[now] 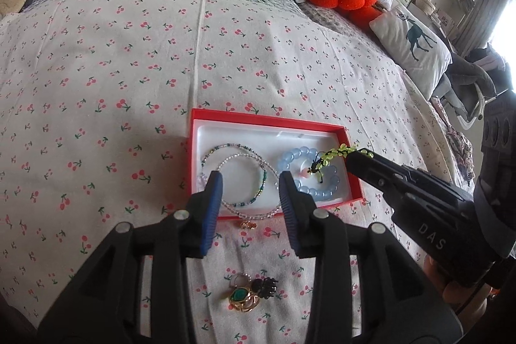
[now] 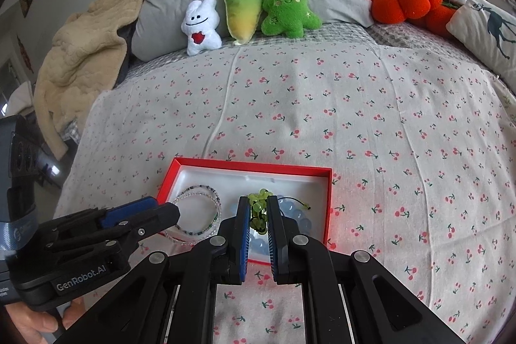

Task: Organize jewelry
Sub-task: 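Open both grippers to release the items and withdraw, then move both grippers toward the gold rings and black hair clip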

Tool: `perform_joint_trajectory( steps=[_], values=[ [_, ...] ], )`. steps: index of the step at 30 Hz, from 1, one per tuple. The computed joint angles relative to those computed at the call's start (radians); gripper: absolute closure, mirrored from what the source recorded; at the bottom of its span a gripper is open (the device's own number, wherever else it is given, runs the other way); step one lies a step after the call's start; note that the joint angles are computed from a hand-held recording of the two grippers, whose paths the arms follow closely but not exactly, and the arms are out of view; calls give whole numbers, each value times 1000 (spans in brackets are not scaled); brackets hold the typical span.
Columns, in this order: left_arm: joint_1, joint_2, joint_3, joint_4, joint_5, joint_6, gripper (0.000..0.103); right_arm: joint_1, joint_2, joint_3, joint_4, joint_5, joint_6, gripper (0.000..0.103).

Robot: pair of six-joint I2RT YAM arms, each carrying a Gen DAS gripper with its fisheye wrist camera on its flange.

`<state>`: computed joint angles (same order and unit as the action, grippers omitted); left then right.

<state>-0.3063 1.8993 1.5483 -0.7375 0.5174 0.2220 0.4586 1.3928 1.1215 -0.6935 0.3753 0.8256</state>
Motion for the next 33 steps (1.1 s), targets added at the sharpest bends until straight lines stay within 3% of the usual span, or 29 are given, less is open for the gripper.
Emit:
perform_joint_trajectory(
  steps=[4, 8, 12, 14, 16, 17, 25, 30, 33],
  values=[
    [9, -16, -18, -5, -33, 5, 59, -13, 9, -1, -10, -13, 1, 92],
    [7, -63, -77, 28, -99, 3, 38, -24, 4, 4, -27, -30, 0, 89],
    [6, -118, -144, 41, -154, 27, 26, -26, -6, 4, -45, -72, -10, 82],
    [3, -148, -183, 51, -187, 45, 25, -16, -18, -3, -56, -71, -2, 72],
    [3, -177, -221, 59, -213, 64, 23, 2, -44, -19, -53, -54, 18, 34],
    [5, -191, -239, 62, -223, 73, 23, 15, -62, -30, -47, -39, 29, 30],
    [36, -270, -348, 71, -246, 84, 19, 117, -81, 0, -142, 13, 76, 27],
    [53, -331, -429, 96, -235, 92, 8, 209, -88, 2, -200, 53, 131, 22],
    [52, -362, -478, 117, -253, 110, 6, 264, -91, -1, -231, 73, 173, 20]
  ],
)
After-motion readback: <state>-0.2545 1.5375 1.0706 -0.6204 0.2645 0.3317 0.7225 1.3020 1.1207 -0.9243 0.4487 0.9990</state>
